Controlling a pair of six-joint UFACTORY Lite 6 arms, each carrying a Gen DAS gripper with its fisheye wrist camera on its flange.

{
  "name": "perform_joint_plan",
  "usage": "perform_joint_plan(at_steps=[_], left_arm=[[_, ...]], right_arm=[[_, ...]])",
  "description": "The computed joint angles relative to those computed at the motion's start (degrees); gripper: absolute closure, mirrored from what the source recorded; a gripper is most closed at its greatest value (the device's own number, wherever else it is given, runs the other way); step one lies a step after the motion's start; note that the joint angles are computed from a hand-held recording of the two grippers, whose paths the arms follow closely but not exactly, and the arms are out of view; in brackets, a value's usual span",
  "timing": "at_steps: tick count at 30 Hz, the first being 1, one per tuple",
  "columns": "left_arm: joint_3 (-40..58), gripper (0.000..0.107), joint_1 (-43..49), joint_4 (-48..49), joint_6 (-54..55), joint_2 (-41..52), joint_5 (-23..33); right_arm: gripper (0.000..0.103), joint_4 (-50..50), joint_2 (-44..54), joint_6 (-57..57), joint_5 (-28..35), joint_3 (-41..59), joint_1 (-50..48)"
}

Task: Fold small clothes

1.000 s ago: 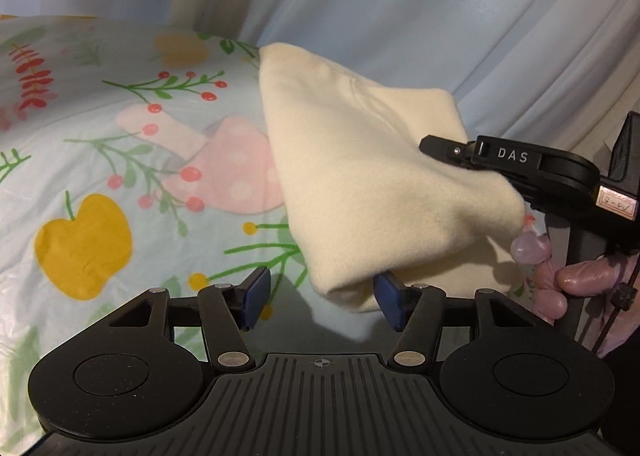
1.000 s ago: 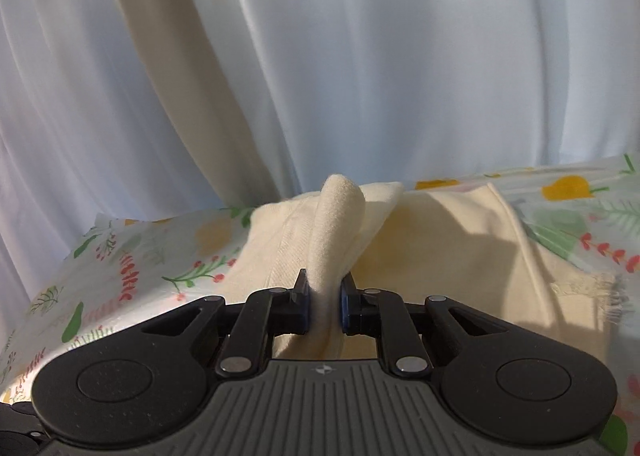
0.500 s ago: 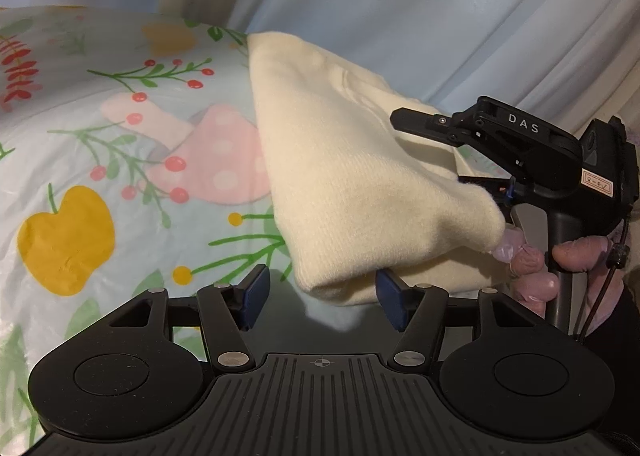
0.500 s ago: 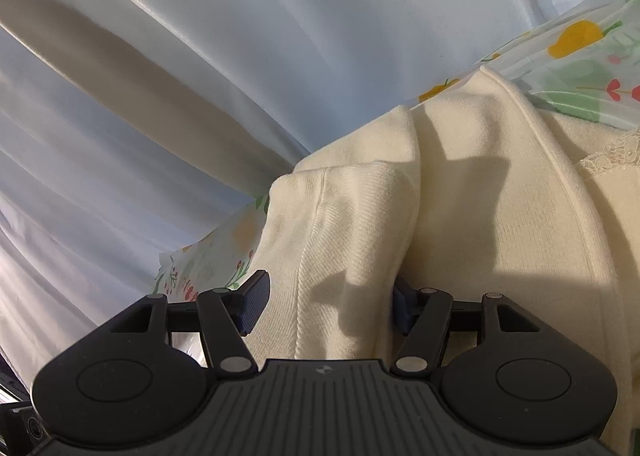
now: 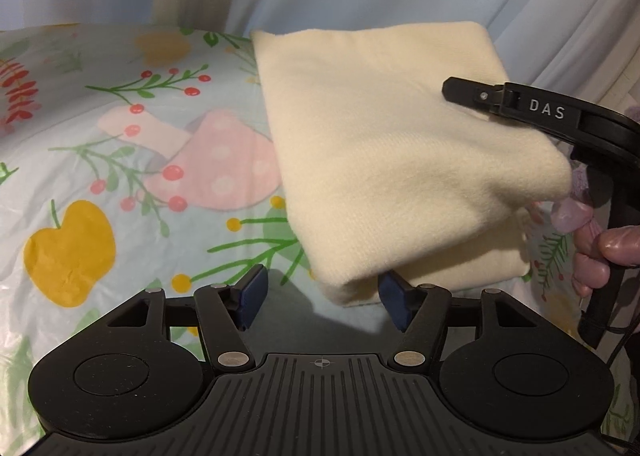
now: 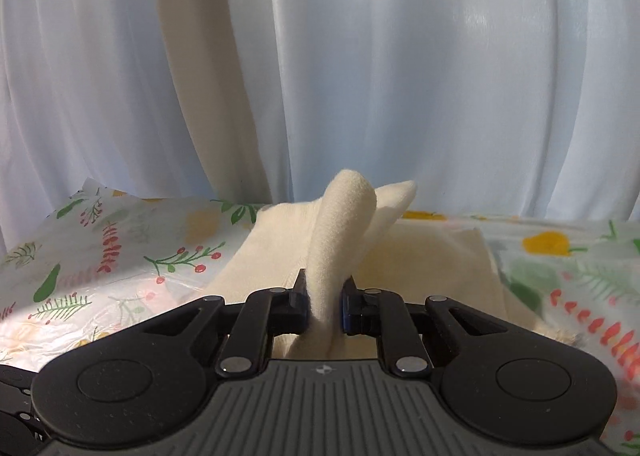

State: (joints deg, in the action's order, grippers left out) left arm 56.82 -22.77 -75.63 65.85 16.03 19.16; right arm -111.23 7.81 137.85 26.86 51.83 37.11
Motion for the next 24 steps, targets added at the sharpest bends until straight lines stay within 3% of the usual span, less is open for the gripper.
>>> perform_joint_plan(at_steps=[3,7,18,20,24], left_arm=[[0.2,0.04,0.6,-0.6,0.7,0.4,1.5],[0.2,0.04,0.7,-1.0,1.5,0.4,3.4],[1.2,0.039,2.1,2.3,-1.1,0.7,6.0],[0.5,0.037,3.2,2.1,-0.3,-0.4,7.4],[0.8,0.035,3.5,2.3,-0.8,-1.4,6.2]], right_arm=[[0.09,5.6,-3.5,-7.2,3.5,-2.6,0.8],[0.09,9.7,-5.6,-12.0,3.8,-5.1,-0.8],[0.086,7.7,-6.0,-1.4,6.3,-15.2,-4.6],[0.078,12.1,-12.1,0.4,8.2,-18.9,-2.8],[0.077,12.6,-24.9,4.5,13.5,-25.5,7.1]])
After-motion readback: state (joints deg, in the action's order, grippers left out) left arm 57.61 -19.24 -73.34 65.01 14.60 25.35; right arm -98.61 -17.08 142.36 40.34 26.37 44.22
